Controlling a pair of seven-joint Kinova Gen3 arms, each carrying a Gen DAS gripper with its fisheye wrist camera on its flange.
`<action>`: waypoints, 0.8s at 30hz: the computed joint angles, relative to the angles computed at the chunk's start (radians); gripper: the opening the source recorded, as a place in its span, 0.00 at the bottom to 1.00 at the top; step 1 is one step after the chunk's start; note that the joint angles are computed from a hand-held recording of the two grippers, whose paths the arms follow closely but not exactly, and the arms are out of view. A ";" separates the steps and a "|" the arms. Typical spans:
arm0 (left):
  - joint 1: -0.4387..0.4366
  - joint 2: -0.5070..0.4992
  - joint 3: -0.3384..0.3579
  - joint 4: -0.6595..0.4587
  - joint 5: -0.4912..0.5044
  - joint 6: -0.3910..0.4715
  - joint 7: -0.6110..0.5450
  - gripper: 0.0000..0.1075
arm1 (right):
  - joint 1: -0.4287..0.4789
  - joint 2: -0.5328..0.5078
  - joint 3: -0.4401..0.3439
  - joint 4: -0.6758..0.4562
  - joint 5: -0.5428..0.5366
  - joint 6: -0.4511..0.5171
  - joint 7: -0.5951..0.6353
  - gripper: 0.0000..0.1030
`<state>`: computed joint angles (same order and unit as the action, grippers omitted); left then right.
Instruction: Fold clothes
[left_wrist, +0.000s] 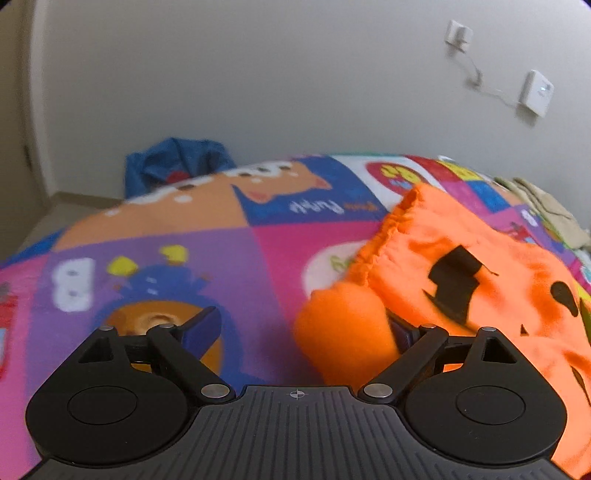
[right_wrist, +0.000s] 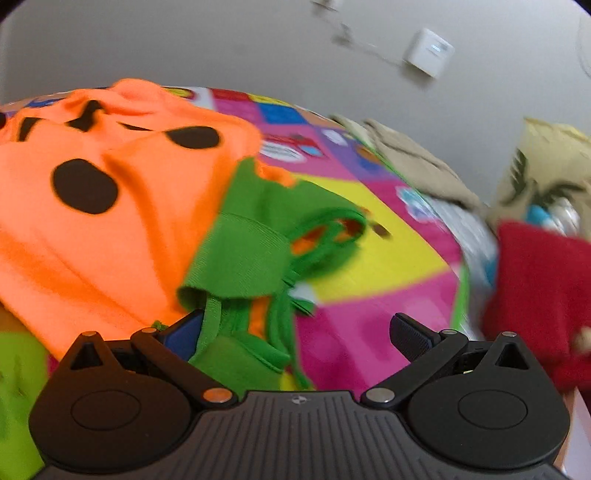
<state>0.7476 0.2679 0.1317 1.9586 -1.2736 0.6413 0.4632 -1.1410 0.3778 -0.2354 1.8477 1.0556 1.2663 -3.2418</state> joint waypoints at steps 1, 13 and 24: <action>0.010 0.005 -0.017 0.000 -0.017 -0.028 0.015 0.87 | -0.006 -0.005 -0.001 0.010 -0.002 0.006 -0.016 1.00; 0.100 0.018 0.040 0.004 -0.049 0.070 -0.174 0.28 | 0.045 -0.100 -0.045 0.156 0.144 -0.188 -0.256 1.00; 0.208 -0.114 0.240 0.171 0.003 0.322 0.079 0.64 | 0.056 -0.160 -0.115 0.218 0.220 -0.200 -0.498 1.00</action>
